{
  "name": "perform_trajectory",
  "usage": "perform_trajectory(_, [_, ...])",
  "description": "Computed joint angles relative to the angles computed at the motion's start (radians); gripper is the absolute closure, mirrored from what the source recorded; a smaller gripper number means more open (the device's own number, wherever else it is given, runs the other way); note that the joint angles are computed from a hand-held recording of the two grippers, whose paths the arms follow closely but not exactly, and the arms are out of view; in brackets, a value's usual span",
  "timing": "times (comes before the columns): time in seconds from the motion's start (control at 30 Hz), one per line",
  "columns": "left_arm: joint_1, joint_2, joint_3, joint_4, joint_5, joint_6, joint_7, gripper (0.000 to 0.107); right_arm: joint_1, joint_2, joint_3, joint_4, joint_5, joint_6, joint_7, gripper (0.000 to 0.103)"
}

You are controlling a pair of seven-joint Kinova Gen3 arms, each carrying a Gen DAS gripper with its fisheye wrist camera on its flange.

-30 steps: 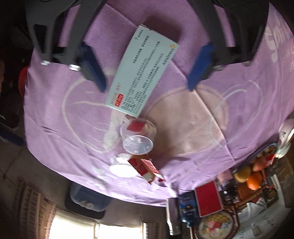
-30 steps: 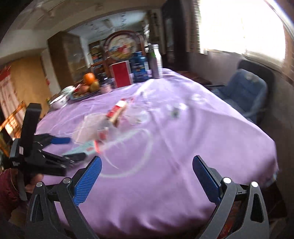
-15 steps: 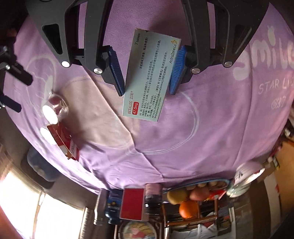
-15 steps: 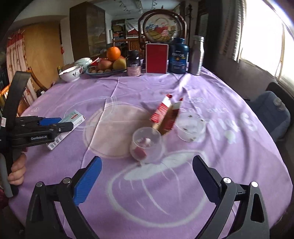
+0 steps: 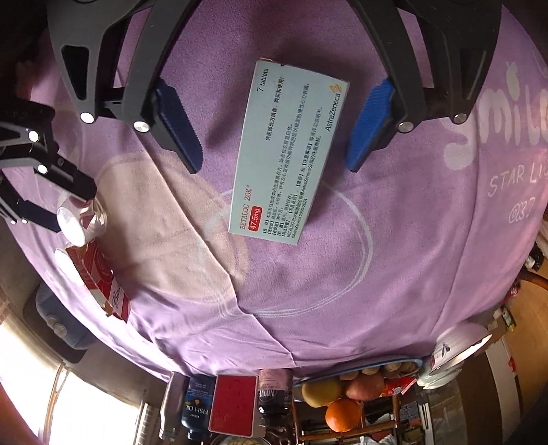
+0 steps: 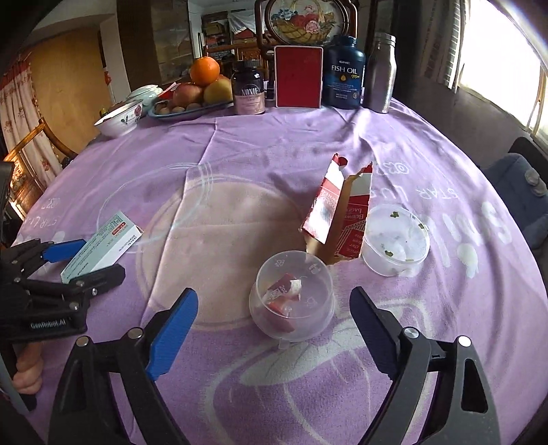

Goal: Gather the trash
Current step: 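Grasp the white medicine box with the left tool while the right tool grasps the clear plastic cup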

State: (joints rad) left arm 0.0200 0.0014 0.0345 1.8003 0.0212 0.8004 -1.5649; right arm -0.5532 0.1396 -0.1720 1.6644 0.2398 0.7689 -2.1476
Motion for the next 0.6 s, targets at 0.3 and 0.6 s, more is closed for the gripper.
perform_trajectory(0.3, [0.021,0.020,0.009,-0.014,-0.074,0.019,0.065,0.011,0.016,0.009,0.008,-0.004,-0.029,-0.004,0.011,0.015])
perform_trajectory(0.6, [0.022,0.021,0.008,-0.015,-0.073,0.020,0.065,0.011,-0.004,-0.032,0.006,0.033,0.012,-0.023,0.012,0.049])
